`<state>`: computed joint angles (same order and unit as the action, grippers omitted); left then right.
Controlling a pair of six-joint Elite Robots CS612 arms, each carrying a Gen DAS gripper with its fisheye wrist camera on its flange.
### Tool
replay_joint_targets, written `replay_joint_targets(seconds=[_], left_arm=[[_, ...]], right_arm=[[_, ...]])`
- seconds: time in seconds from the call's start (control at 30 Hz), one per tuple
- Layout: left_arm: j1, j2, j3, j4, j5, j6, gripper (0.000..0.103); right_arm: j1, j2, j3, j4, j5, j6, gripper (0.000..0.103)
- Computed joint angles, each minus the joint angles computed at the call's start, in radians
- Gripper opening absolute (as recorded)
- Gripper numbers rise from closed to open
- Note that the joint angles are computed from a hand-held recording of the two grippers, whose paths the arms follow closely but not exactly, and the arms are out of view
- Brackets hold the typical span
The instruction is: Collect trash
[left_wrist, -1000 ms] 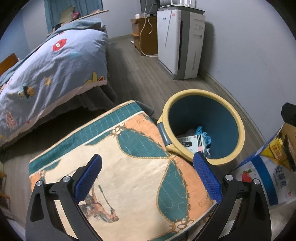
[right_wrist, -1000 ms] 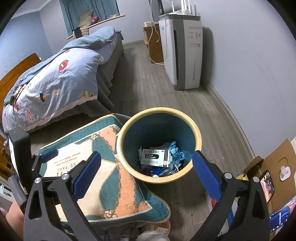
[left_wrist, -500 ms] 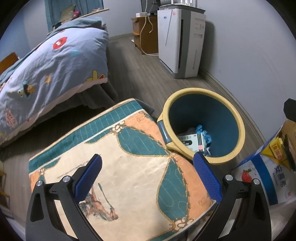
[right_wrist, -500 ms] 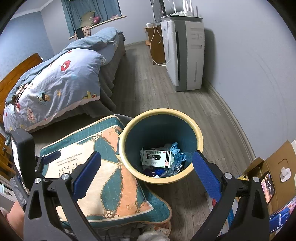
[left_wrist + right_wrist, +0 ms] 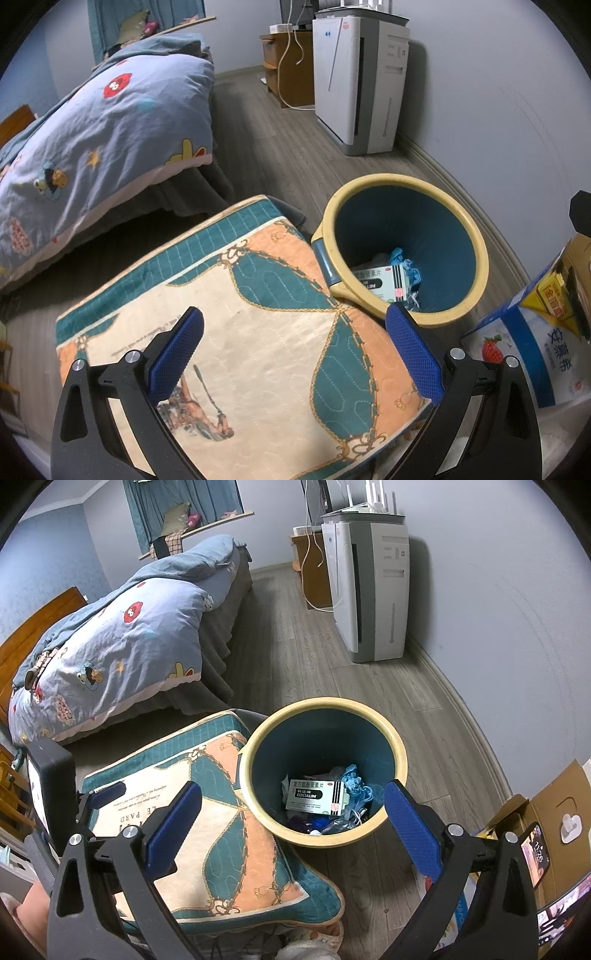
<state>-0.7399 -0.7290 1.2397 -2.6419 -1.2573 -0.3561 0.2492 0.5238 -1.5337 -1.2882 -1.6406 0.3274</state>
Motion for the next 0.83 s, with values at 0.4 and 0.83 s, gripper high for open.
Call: replay_joint_targets(seconds=[0.4, 0.83], left_arm=[[0.001, 0.005, -0.003, -0.008, -0.026, 0.001, 0.098], [0.01, 0.001, 0.001, 0.04, -0.021, 0.017, 0.098]], right_arm=[[-0.009, 0.0, -0.008, -0.01, 0.058, 0.016, 0.097], [0.021, -0.022, 0.004, -0.084, 0.067, -0.038, 0.097]])
